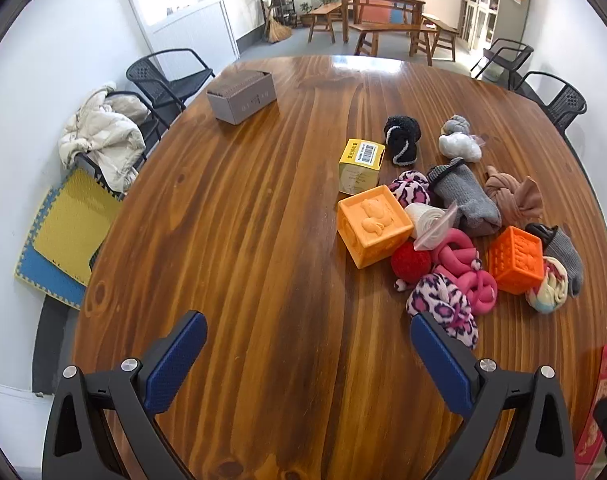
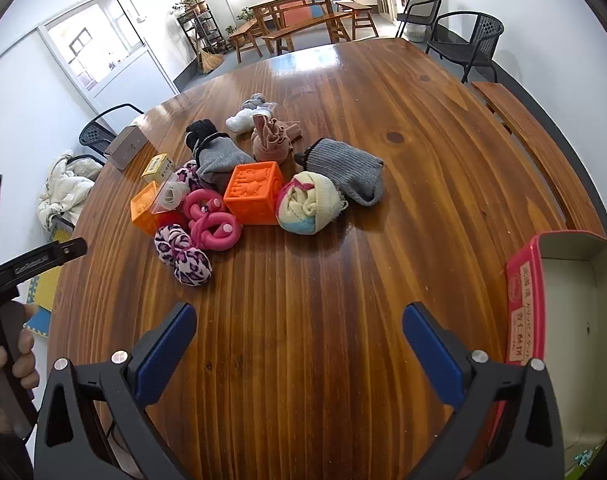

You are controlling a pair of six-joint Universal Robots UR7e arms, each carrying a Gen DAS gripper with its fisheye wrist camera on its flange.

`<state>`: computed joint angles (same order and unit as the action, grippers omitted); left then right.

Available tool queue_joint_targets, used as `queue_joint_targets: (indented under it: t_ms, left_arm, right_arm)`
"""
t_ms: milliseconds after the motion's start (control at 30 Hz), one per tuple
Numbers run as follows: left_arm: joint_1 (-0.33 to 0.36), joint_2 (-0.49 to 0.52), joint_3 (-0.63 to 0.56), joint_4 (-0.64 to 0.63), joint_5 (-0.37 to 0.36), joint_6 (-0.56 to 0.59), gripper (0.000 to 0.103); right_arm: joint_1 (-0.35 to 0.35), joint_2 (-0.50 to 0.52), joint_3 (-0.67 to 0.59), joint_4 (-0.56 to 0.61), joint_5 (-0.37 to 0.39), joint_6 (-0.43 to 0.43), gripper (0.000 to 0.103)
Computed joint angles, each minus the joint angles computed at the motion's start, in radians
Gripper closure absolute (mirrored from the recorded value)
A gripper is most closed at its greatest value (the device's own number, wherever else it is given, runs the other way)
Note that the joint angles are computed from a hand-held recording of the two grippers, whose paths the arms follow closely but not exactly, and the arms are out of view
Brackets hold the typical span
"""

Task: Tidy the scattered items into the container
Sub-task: 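Reach the left gripper toward the light orange rubber cube and grasp it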

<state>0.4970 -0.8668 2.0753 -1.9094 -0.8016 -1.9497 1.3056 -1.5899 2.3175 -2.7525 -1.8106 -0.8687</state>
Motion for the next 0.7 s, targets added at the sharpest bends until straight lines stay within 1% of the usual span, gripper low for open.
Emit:
queue_joint_targets:
  t_ms: [67,100,167,233,333,467,533,700]
  left_arm:
    - [0.028,0.006,-0.001,-0.05,0.009,0.03,0.0]
    - [0.033,0.0,-0.003,-0.022,-0.009,0.034,0.0]
    - [0.059,0.004,-0.006,-0.055,-0.001,0.066,0.0]
    - [0.078,0.005,-0.024,-0.004,-0.014,0.068,0.0]
    - [0.115,0.009,-0.034,-0.018,-0.001,0.088,0.0]
    - [0.158,0.014,-0.032,-0.072,0.027,0.134,0.0]
    - [0.179,0.022,-0.04,-0.08,0.035,0.159,0.0]
    - [0.224,0.034,-0.048,-0.137,0.047,0.219,0.0]
  right_arm:
    - [0.011,0.011,-0.005,0.0,-0.007,0.011,0.0]
    - [0.015,0.018,-0.006,-0.006,-0.009,0.014,0.0]
    - [0.023,0.031,-0.008,-0.022,-0.017,0.014,0.0]
    - [0.03,0.049,-0.013,-0.035,-0.03,0.018,0.0]
    - [0.044,0.083,-0.032,-0.045,-0.053,0.04,0.0]
    - [0.073,0.133,-0.054,-0.078,-0.052,0.06,0.0]
    - [0.087,0.158,-0.062,-0.099,-0.041,0.065,0.0]
    - [0.122,0.238,-0.095,-0.134,-0.066,0.085,0.0]
